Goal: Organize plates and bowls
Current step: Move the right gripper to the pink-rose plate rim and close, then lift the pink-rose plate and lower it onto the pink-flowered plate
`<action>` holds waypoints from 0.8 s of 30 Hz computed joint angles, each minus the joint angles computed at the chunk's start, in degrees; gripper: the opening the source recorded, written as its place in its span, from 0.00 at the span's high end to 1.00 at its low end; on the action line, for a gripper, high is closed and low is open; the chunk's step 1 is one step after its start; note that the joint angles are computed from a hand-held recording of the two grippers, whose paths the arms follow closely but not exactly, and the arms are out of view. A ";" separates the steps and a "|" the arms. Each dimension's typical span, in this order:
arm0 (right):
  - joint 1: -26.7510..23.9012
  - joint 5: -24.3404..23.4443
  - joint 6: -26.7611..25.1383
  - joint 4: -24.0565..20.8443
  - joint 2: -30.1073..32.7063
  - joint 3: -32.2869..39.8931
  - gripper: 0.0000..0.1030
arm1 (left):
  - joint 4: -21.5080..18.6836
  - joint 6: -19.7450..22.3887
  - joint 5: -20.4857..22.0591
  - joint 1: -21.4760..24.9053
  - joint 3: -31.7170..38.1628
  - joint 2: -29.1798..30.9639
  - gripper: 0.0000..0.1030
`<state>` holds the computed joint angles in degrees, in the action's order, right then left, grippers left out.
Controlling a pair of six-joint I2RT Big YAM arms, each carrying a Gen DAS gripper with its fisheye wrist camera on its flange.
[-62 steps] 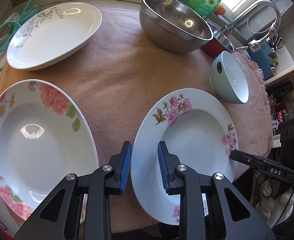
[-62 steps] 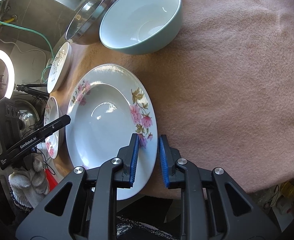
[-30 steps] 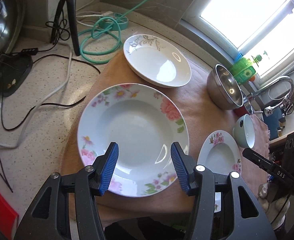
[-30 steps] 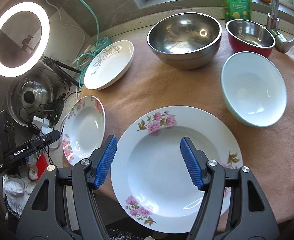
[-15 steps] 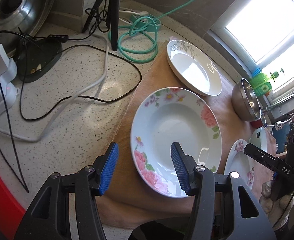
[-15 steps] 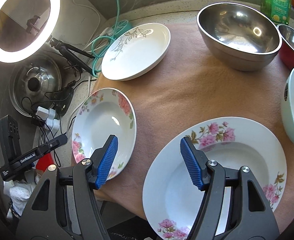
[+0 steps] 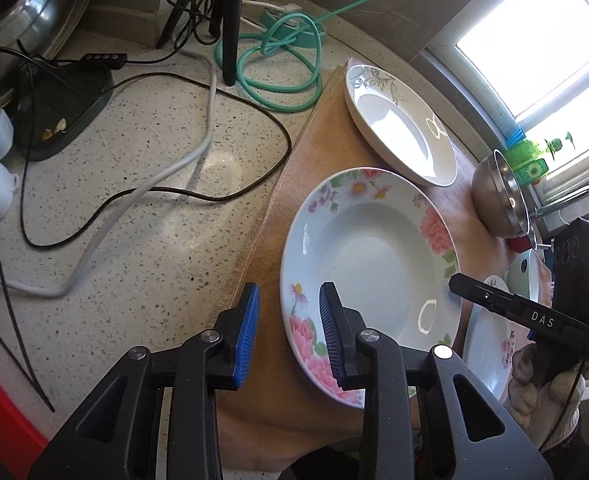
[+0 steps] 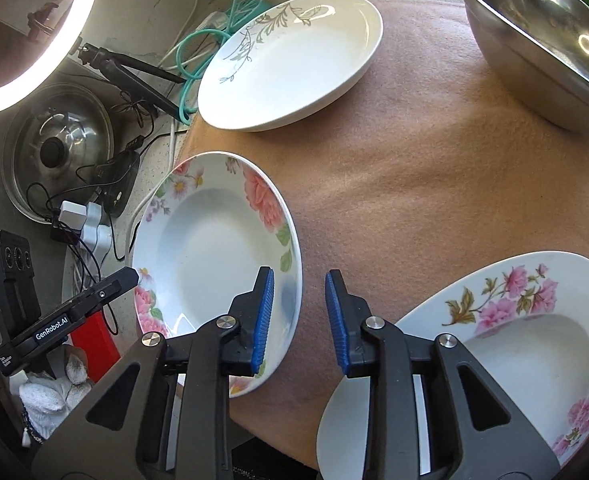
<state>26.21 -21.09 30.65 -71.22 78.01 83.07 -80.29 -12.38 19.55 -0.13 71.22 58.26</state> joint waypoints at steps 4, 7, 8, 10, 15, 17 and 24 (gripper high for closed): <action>-0.05 -0.99 0.28 0.43 0.65 0.10 0.83 | -0.30 0.78 0.38 -0.07 0.22 0.70 0.74; 0.06 -1.15 0.14 0.59 0.79 0.23 0.87 | -0.51 1.16 0.91 -0.32 0.43 1.27 0.80; 0.16 -1.00 0.12 0.54 0.86 0.34 0.88 | -0.56 1.24 0.99 -0.44 0.45 1.40 0.80; 0.32 -0.54 0.00 0.31 0.99 0.53 0.88 | -0.35 1.25 1.09 -0.71 0.44 1.67 0.82; 0.50 0.06 0.30 0.20 1.01 0.64 0.87 | -0.13 0.71 0.48 -1.19 0.54 1.87 0.82; 0.48 0.08 0.33 0.21 0.96 0.56 0.87 | -0.24 0.64 0.12 -1.37 0.64 1.79 0.82; 0.40 0.11 0.14 0.39 0.67 0.31 0.87 | -0.21 -0.03 -0.35 -1.91 0.87 1.51 0.82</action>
